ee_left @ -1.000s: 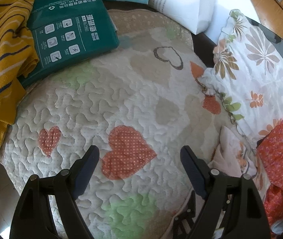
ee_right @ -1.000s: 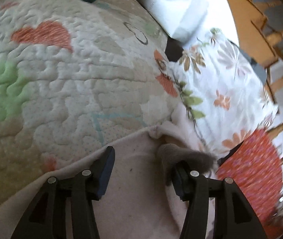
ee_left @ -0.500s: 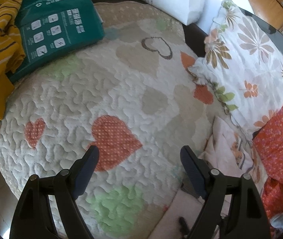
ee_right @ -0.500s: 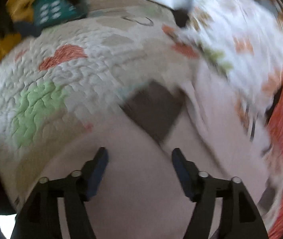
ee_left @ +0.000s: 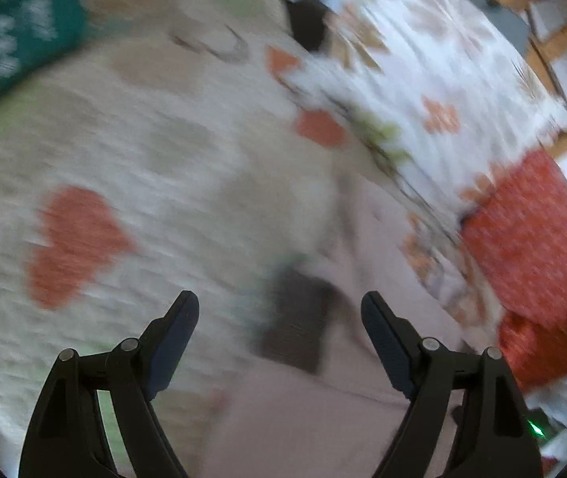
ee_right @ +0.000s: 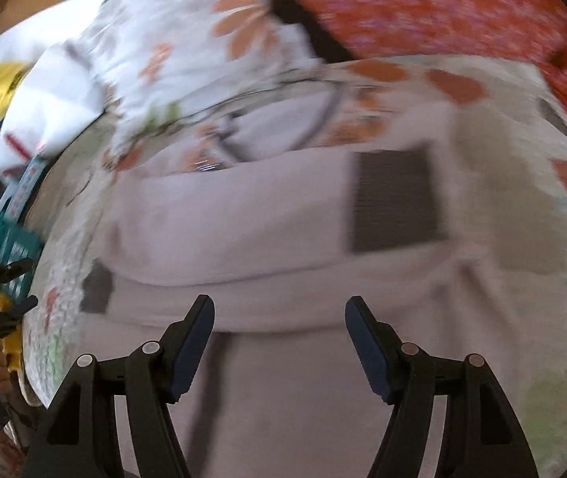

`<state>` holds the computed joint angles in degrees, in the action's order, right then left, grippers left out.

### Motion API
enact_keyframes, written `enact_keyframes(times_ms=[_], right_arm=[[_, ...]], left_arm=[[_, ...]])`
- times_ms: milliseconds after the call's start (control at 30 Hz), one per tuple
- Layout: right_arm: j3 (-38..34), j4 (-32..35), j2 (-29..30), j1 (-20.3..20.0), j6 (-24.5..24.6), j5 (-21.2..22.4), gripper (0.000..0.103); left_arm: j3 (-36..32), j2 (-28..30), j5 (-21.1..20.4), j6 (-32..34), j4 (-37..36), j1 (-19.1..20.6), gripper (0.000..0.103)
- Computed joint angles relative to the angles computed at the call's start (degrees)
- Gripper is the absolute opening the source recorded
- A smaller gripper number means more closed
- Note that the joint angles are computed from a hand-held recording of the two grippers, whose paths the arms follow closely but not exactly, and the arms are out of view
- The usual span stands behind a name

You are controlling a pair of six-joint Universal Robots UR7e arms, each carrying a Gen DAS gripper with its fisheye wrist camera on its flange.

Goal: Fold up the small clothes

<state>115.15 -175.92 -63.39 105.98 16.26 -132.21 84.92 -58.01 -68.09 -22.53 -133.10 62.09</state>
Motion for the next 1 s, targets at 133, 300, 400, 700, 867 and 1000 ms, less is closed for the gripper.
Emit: enact_keyframes(times_ms=[133,300,400,700,867,1000], right_arm=[[2.9,-1.1,-2.9,0.1,-0.7,-1.3,0.073],[4.2,-3.1,-3.9,-0.2,-4.5,-2.0,0.073],[4.3,-4.2,-4.5,-1.5,-3.3,0.4,0.073],[3.3,-10.5,-6.2,-4.6,-1.0,-0.4,0.073],[3.8,-8.7,-7.7,-7.3,2.7,4.4,0.073],[1.4,-5.7,-4.9,-6.6,2.2,1.8,0.073]], left_arm=[[-2.8,5.2,-5.4,-2.0,3.6,0.5,0.083],[-3.2,8.9,-1.7,-1.6,0.0,-0.6,0.082],[-4.6,10.4,-2.7,-0.1,0.2,-0.9,0.029],[-2.8,6.9,-3.6,-1.8,0.9,-0.8,0.003],[-3.1,5.8,-3.1,0.1,6.2,0.1,0.004],[-3.3,5.9,-5.9,-0.2,8.9,1.2,0.005]])
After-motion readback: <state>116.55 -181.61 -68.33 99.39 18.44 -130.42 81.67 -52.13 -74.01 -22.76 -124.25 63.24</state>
